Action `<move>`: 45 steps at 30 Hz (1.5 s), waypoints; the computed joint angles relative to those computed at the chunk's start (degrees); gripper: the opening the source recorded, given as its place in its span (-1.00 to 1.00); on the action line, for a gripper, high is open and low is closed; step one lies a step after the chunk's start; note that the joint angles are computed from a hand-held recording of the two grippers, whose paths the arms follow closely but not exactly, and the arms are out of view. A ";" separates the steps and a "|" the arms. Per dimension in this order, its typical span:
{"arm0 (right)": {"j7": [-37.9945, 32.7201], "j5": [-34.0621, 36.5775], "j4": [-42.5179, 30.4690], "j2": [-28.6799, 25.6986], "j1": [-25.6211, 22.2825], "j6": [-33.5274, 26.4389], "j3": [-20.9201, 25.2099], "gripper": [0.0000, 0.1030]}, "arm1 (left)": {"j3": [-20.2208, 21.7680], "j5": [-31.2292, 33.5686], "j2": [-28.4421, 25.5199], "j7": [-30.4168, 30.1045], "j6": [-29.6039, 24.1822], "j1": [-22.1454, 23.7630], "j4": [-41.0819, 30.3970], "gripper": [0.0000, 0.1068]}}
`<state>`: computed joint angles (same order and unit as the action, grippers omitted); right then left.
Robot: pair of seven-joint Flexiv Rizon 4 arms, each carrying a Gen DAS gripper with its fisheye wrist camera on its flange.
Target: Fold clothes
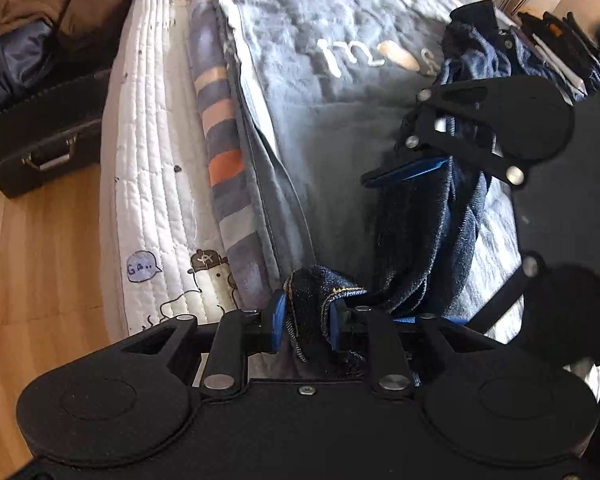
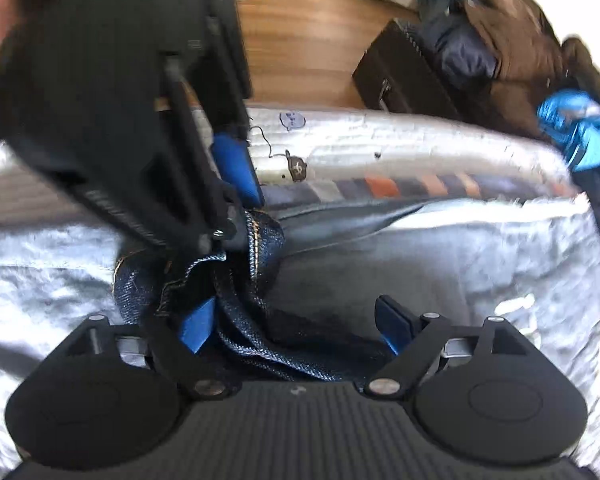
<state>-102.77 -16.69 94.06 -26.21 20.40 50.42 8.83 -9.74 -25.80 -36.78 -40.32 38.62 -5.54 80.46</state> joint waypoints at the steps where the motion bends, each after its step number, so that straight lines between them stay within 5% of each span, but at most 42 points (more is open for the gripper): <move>1: -1.17 1.38 -0.45 -0.16 -0.76 -0.14 0.71 0.61 | -0.39 -0.75 0.45 0.69 0.69 0.40 0.82 -0.63; 4: -4.36 5.80 0.22 0.54 -2.86 1.95 2.67 0.38 | -1.66 -3.70 2.22 3.80 3.85 1.63 4.16 -0.64; 7: -8.60 10.04 1.44 1.93 -4.36 4.08 4.70 -0.19 | -3.69 -9.35 4.53 8.03 8.25 3.30 8.57 -0.65; 8: -9.98 10.87 2.34 2.59 -4.55 5.43 5.11 -0.42 | -4.16 -11.88 4.71 7.59 7.40 4.13 8.67 -0.66; 11: -10.28 11.00 6.19 5.02 -3.97 12.70 4.51 -0.53 | -4.78 -18.76 3.64 3.51 1.66 6.54 6.46 -0.67; 16: -11.53 14.32 8.70 7.43 -5.60 20.09 5.92 -0.59 | -6.51 -29.21 0.10 -2.87 -7.90 9.76 2.28 -0.71; 20: -13.49 17.24 8.72 8.09 -7.30 21.85 7.35 -0.61 | -7.94 -38.19 -0.41 -1.12 -11.36 11.28 4.14 -0.76; 25: -13.71 21.96 7.01 8.11 -8.02 19.35 8.04 -0.60 | -6.28 -37.42 -0.69 0.88 -12.94 9.72 3.28 -0.77; 29: -9.83 16.78 10.95 8.63 -4.44 23.44 4.61 -0.54 | -5.70 -35.43 0.11 5.88 -13.05 8.90 3.14 -0.80; 31: -7.66 13.90 12.00 8.31 -3.47 24.82 3.48 -0.44 | -5.24 -33.38 0.30 8.85 -13.45 8.58 2.82 -0.80; 33: -4.12 9.78 12.83 7.76 -1.90 25.78 0.98 0.16 | -5.17 -32.21 0.15 10.84 -14.69 8.71 2.54 -0.81; 35: 0.06 5.68 13.29 7.14 -1.75 26.44 -0.20 0.42 | -5.22 -32.15 -0.41 11.57 -15.93 9.03 2.20 -0.82; 38: -6.17 14.28 8.89 5.83 -7.66 20.61 7.05 0.14 | -5.54 -32.33 -2.12 11.62 -17.87 9.56 0.69 -0.83; 40: -11.36 21.04 6.49 5.41 -10.93 17.54 11.19 -0.48 | -6.23 -33.23 -4.02 10.13 -20.23 10.38 -1.18 -0.84; 45: -13.98 27.16 7.26 6.94 -10.48 19.73 10.78 -0.58 | -7.39 -34.16 -8.27 6.59 -23.93 11.30 -5.63 -0.84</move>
<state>-116.75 10.47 101.32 -19.26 9.91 70.15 19.61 -17.13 -59.96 -45.04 -33.73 14.69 5.76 74.83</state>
